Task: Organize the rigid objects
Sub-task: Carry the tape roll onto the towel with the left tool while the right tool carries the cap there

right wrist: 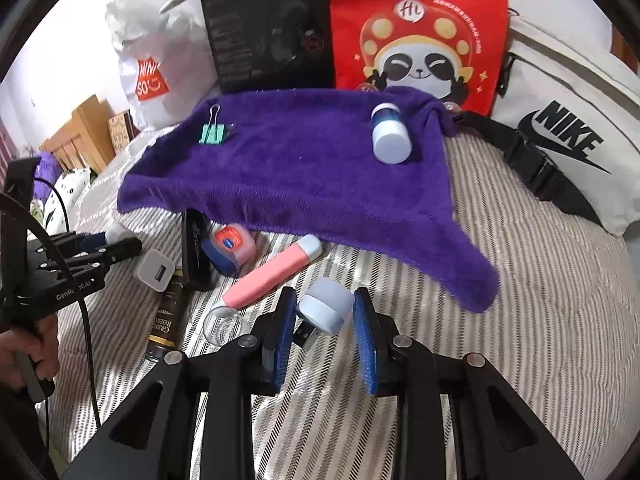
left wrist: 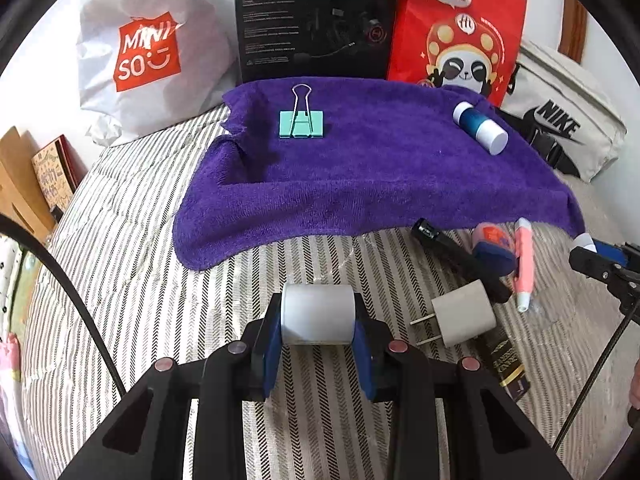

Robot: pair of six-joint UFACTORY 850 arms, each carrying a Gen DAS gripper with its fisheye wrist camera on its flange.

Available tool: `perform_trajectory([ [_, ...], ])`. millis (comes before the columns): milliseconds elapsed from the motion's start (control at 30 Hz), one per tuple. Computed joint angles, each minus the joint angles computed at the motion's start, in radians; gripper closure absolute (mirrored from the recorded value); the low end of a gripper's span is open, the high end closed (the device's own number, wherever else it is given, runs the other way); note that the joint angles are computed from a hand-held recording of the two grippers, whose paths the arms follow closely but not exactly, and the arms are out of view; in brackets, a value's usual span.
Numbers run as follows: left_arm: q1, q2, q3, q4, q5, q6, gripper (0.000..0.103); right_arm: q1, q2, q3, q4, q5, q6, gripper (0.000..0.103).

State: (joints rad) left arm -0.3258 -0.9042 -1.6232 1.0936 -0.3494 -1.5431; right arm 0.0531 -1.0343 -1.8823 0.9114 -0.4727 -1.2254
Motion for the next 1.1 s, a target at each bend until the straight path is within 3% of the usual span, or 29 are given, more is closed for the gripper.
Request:
perform_trajectory([
  [300, 0.02, 0.062, 0.065, 0.042, 0.073, -0.091, 0.073, -0.01, 0.007, -0.015, -0.011, -0.015, 0.025, 0.074],
  [567, 0.035, 0.083, 0.059, 0.028, 0.076, -0.07, 0.073, -0.015, -0.013, -0.075, -0.019, -0.045, 0.06, 0.074],
  [933, 0.059, 0.071, -0.004, -0.06, 0.073, 0.051, 0.073, -0.016, -0.075, -0.211, -0.09, -0.077, 0.161, 0.074],
  [1100, 0.076, 0.049, -0.052, -0.159, 0.067, 0.175, 0.073, -0.009, -0.154, -0.36, -0.176, -0.112, 0.275, 0.074],
])
